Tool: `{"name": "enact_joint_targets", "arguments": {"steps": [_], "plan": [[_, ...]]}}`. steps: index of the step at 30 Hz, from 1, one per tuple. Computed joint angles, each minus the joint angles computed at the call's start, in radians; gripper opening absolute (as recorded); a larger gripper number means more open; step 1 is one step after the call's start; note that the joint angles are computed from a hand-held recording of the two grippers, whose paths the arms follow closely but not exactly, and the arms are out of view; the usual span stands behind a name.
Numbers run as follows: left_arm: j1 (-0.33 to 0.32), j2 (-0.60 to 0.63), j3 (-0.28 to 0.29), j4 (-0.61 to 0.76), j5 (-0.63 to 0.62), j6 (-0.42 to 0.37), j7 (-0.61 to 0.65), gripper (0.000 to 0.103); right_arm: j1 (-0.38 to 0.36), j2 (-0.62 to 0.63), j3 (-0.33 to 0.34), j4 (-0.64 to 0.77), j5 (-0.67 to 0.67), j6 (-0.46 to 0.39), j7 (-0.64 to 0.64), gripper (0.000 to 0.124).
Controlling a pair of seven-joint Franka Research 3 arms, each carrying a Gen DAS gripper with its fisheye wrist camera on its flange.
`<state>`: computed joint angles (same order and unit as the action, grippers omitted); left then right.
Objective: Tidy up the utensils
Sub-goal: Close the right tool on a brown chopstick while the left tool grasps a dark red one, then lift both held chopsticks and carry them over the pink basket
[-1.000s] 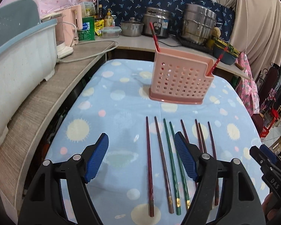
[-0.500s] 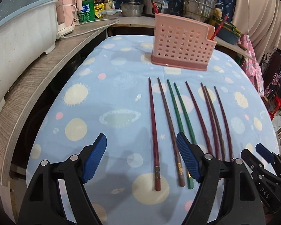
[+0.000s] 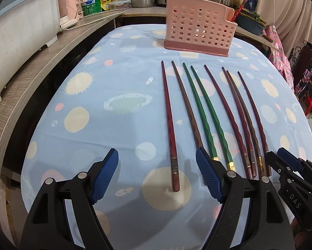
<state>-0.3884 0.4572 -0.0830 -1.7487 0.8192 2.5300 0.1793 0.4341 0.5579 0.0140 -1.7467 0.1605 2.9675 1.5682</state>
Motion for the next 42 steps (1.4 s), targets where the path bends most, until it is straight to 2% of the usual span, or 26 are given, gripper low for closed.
{"name": "enact_joint_targets", "arguments": {"steps": [4, 14, 20, 25, 33, 38, 42], "plan": [[-0.004, 0.008, -0.002, 0.003, -0.005, -0.01, 0.004, 0.073, 0.002, -0.001, 0.0, -0.003, -0.003, -0.002, -0.005, 0.028], [0.004, 0.019, -0.008, -0.003, -0.044, -0.022, 0.018, 0.073, 0.022, -0.004, -0.019, -0.014, -0.02, 0.009, 0.002, 0.027], [0.001, 0.021, -0.002, -0.006, -0.045, -0.02, 0.017, 0.069, 0.037, -0.007, -0.036, -0.021, -0.037, 0.014, 0.021, 0.026], [0.002, 0.017, 0.0, -0.012, -0.04, -0.012, 0.012, 0.057, 0.042, -0.008, -0.046, -0.024, -0.046, 0.017, 0.035, 0.019], [0.013, 0.003, -0.002, -0.032, -0.039, 0.011, 0.013, 0.024, 0.036, -0.013, -0.045, -0.033, -0.049, 0.019, 0.044, 0.01], [0.021, 0.002, -0.008, -0.034, -0.05, 0.024, 0.039, 0.009, 0.021, -0.017, -0.031, -0.037, -0.041, 0.016, 0.035, 0.007], [0.031, -0.003, -0.012, -0.043, -0.071, 0.05, 0.057, 0.008, 0.017, -0.023, -0.03, -0.04, -0.036, 0.02, 0.034, 0.007]]}}
